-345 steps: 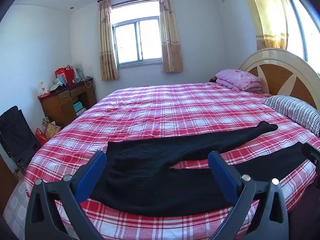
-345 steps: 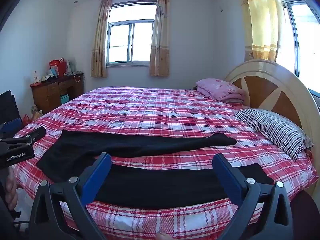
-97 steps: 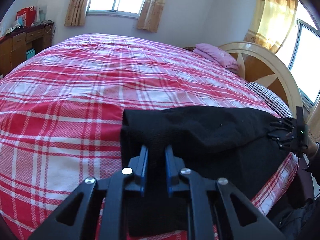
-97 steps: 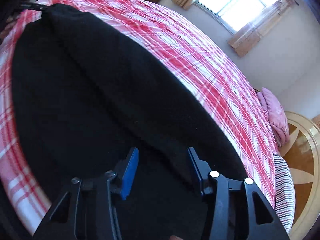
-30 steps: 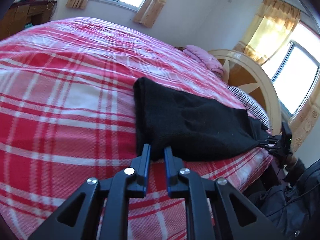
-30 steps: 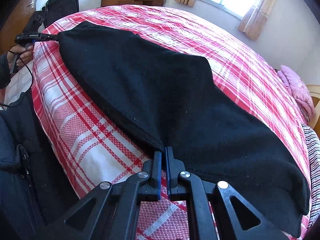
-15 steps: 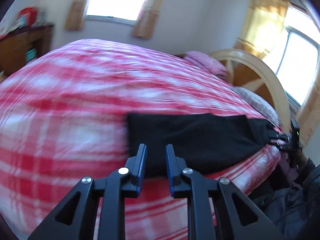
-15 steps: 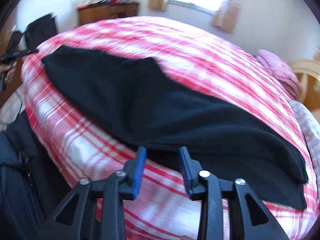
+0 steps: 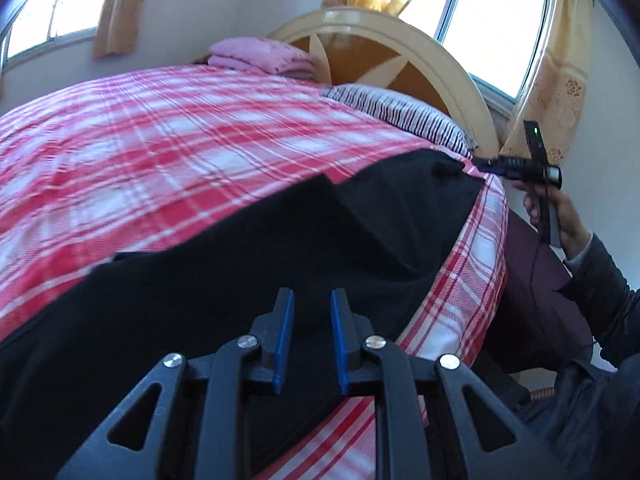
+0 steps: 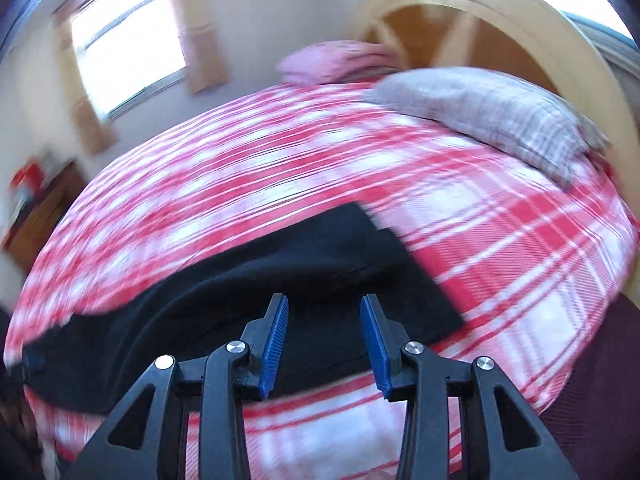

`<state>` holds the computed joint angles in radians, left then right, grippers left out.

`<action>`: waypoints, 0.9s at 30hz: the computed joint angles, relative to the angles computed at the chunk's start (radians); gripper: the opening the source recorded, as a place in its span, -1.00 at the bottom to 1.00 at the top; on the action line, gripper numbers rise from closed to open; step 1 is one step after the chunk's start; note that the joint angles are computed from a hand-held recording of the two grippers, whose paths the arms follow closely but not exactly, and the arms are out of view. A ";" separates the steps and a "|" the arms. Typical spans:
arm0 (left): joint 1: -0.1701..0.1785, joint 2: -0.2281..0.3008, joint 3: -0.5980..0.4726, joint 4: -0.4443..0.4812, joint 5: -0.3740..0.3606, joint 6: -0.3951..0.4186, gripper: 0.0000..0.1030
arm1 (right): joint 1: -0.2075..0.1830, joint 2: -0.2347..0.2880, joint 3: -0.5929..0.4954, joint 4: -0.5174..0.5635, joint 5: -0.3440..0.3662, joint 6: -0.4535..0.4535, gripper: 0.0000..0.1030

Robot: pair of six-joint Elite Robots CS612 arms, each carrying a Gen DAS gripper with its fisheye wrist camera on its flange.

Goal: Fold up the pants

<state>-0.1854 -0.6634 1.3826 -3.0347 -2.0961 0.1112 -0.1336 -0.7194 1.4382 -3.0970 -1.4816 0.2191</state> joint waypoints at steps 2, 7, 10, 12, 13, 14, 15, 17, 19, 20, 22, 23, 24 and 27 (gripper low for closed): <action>-0.008 0.005 -0.006 0.023 0.010 0.006 -0.63 | -0.011 0.016 -0.027 0.027 0.014 0.058 -0.23; -0.009 0.015 -0.016 0.053 0.026 -0.023 -0.63 | -0.028 0.062 -0.095 0.068 0.035 0.124 -0.23; -0.015 0.025 -0.030 0.069 0.039 -0.044 -0.63 | -0.038 0.081 -0.105 0.021 0.056 0.170 -0.42; -0.016 0.028 -0.030 0.073 0.042 -0.058 -0.63 | -0.040 0.082 -0.102 -0.015 0.062 0.172 -0.83; -0.015 0.029 -0.028 0.064 0.038 -0.066 -0.63 | -0.042 0.078 -0.093 -0.050 0.074 0.173 -0.83; -0.016 0.030 -0.030 0.062 0.038 -0.069 -0.63 | -0.041 0.075 -0.088 -0.068 0.071 0.166 -0.86; -0.015 0.031 -0.029 0.058 0.036 -0.074 -0.56 | -0.039 0.064 -0.073 -0.097 0.060 0.151 -0.88; -0.013 0.032 -0.029 0.051 0.027 -0.085 -0.56 | -0.037 0.044 -0.042 -0.153 0.050 0.139 -0.88; -0.012 0.035 -0.031 0.050 0.022 -0.090 -0.56 | -0.035 0.023 -0.011 -0.208 0.019 0.121 -0.88; -0.011 0.035 -0.030 0.049 0.017 -0.094 -0.56 | -0.035 0.015 0.000 -0.226 0.006 0.117 -0.89; -0.010 0.041 -0.040 0.056 0.010 -0.098 -0.56 | -0.043 0.002 0.018 -0.228 0.003 0.119 -0.89; -0.008 0.042 -0.042 0.060 0.004 -0.101 -0.56 | -0.047 0.001 0.020 -0.211 0.006 0.124 -0.89; -0.007 0.043 -0.045 0.063 -0.001 -0.101 -0.56 | -0.049 0.002 0.022 -0.190 0.004 0.121 -0.89; -0.004 0.044 -0.049 0.076 -0.016 -0.102 -0.56 | -0.054 0.011 0.026 -0.138 -0.007 0.112 -0.88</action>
